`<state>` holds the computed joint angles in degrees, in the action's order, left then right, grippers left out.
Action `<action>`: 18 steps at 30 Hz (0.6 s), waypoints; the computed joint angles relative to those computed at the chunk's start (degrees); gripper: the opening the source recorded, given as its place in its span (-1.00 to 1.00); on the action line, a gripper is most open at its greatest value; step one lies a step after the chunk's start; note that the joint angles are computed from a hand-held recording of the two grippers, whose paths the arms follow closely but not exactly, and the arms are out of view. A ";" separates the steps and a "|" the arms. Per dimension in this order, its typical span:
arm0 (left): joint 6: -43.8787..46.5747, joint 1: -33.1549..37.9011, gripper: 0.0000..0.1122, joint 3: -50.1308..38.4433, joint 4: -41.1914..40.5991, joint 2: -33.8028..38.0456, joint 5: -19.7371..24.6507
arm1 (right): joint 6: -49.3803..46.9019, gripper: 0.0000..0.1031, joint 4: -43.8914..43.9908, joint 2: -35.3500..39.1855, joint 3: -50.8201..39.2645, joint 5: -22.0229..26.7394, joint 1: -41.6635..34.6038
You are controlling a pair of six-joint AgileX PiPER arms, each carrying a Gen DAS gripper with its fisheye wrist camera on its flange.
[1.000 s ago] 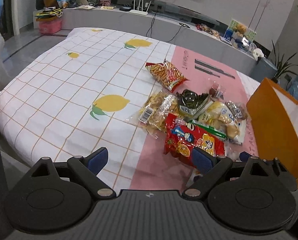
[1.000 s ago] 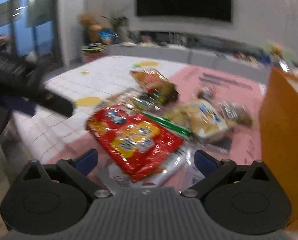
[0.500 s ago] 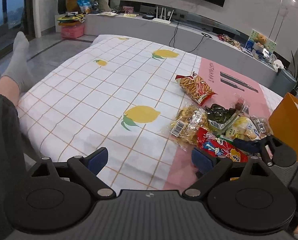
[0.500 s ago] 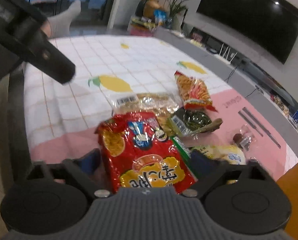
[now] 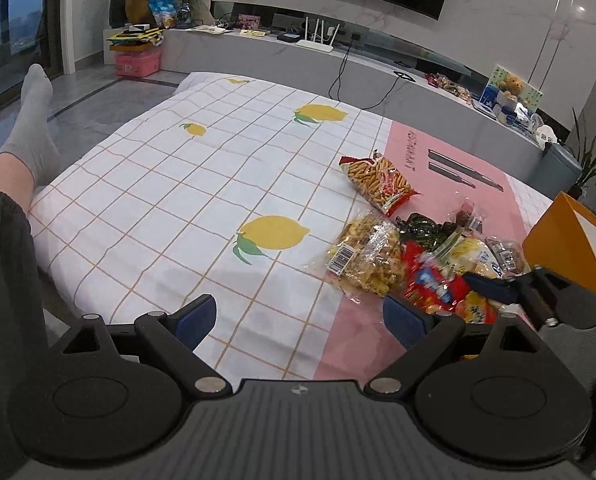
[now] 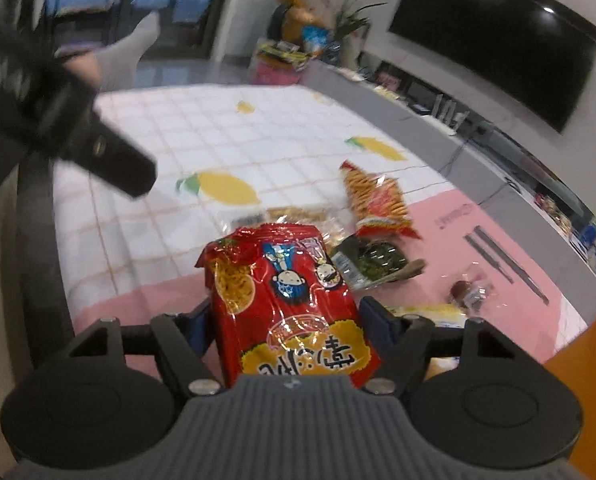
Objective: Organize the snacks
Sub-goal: 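Lift the red chip bag with the right tool while the left tool grasps the white spicy-strip packet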
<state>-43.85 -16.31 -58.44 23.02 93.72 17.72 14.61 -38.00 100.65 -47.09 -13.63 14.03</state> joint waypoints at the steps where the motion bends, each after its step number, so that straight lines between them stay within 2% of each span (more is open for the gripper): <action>1: 0.76 0.08 0.84 0.11 -0.66 -0.21 -0.17 | 0.04 0.39 1.47 -1.54 1.15 -0.36 -0.43; 3: 5.35 0.41 0.84 -0.38 -4.63 -0.26 0.14 | 2.86 0.38 1.53 -4.90 3.45 -1.21 -1.85; 6: 18.27 0.98 0.84 -0.17 -15.26 -0.41 -1.11 | 8.51 0.38 -0.93 -12.32 8.52 -3.35 -5.21; 9: 28.09 -0.40 0.84 -0.61 -22.78 0.60 -1.47 | 23.54 0.38 -13.99 -21.39 13.34 -5.97 -11.57; 11: 27.19 -2.58 0.84 -1.69 -20.58 2.05 -1.02 | 32.05 0.37 -21.94 -26.63 15.49 -7.23 -16.14; 14: 34.38 -5.23 0.84 -5.15 -20.16 5.32 -0.64 | 46.04 0.35 -34.99 -32.13 17.32 -11.70 -24.68; 16: 36.60 -6.53 0.84 -8.47 -20.76 7.93 1.55 | 52.04 0.34 -40.28 -34.00 18.06 -15.43 -30.14; 18: 43.70 -6.77 0.84 -11.23 -28.24 10.50 3.57 | 54.17 0.33 -42.56 -35.24 19.11 -19.54 -34.84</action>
